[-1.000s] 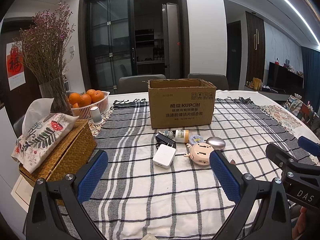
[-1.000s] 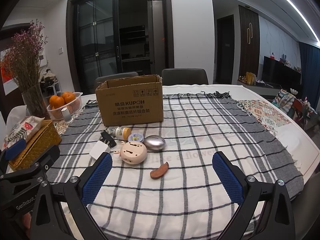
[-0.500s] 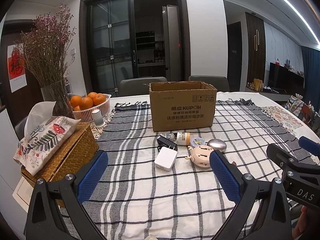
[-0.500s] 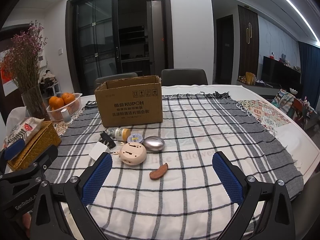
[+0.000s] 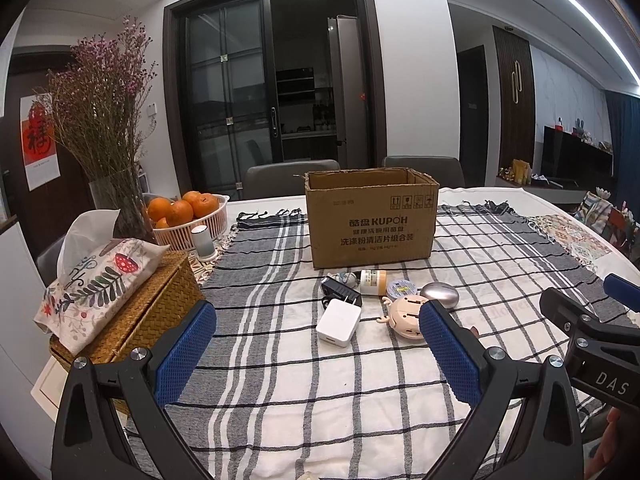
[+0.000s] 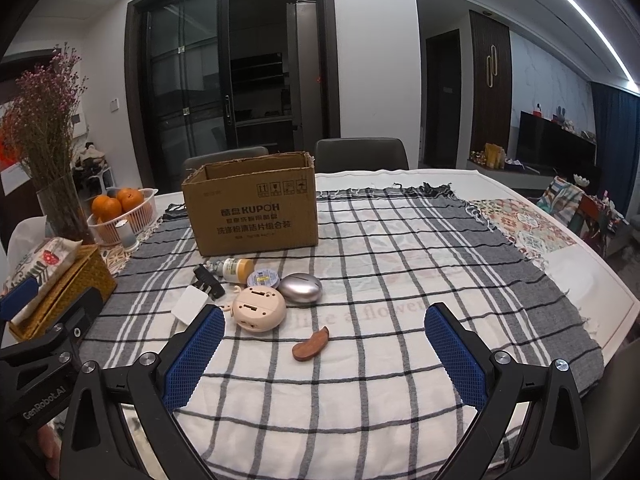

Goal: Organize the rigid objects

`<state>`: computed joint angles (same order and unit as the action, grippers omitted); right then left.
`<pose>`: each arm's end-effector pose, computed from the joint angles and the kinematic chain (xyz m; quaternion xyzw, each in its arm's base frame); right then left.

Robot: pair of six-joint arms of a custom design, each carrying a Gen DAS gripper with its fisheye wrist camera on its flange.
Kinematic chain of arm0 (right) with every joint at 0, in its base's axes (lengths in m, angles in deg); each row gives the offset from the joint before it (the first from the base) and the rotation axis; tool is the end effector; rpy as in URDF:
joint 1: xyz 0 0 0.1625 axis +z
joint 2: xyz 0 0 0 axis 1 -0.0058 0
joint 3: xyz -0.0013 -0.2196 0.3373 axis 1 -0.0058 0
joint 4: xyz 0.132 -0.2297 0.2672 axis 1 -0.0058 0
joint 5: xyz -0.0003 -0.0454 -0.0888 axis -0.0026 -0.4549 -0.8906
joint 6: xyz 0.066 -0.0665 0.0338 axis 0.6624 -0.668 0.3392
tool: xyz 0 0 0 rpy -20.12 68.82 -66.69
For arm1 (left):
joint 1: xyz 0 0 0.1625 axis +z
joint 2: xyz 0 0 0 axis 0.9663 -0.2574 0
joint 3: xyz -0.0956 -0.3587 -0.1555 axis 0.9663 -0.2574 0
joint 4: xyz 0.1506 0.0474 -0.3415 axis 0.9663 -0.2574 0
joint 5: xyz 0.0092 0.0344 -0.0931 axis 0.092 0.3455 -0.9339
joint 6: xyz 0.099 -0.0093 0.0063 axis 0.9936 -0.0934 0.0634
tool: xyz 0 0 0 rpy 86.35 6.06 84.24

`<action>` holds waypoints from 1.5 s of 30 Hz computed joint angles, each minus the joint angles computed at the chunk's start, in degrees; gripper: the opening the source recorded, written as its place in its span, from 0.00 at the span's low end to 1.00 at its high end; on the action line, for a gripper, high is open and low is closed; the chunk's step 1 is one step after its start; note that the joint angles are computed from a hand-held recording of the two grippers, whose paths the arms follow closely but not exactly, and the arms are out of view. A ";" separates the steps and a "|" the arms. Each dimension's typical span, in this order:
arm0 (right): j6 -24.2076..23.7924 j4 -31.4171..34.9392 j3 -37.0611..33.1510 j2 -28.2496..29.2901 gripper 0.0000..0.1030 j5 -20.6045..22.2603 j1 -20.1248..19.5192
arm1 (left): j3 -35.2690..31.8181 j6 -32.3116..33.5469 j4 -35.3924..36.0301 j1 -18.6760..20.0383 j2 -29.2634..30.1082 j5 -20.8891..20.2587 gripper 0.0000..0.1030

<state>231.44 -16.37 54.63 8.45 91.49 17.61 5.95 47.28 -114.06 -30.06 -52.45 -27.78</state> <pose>0.2436 -0.5901 0.2651 0.0577 -0.7781 0.4905 0.3881 -0.3098 -0.6098 0.1018 0.2869 0.7855 -0.4527 0.3093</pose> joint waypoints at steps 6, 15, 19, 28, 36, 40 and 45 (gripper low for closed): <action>-0.25 -0.70 0.54 -0.18 0.98 0.06 0.02 | 0.07 0.63 -0.93 -0.11 0.10 0.30 1.00; -0.14 -0.48 0.56 -0.11 0.98 0.00 0.03 | 0.27 0.15 -0.51 -0.10 -0.07 0.29 1.00; -0.11 -0.46 0.54 -0.07 0.98 0.03 0.04 | 0.31 -0.20 -0.11 -0.06 -0.18 0.27 1.00; 2.88 4.82 -4.78 3.90 0.98 0.28 -1.27 | -2.20 -0.61 4.74 2.08 0.98 -0.03 1.00; 6.46 8.83 -10.54 8.58 0.98 0.22 -3.20 | -6.77 -0.32 12.72 5.51 2.37 -5.29 1.00; 6.43 9.30 -13.21 10.94 0.98 1.38 -3.82 | -9.74 2.38 14.10 6.82 4.03 -7.19 1.00; 3.57 6.75 -14.10 12.42 0.98 1.85 -4.40 | -13.58 4.63 16.37 8.40 6.13 -8.70 1.00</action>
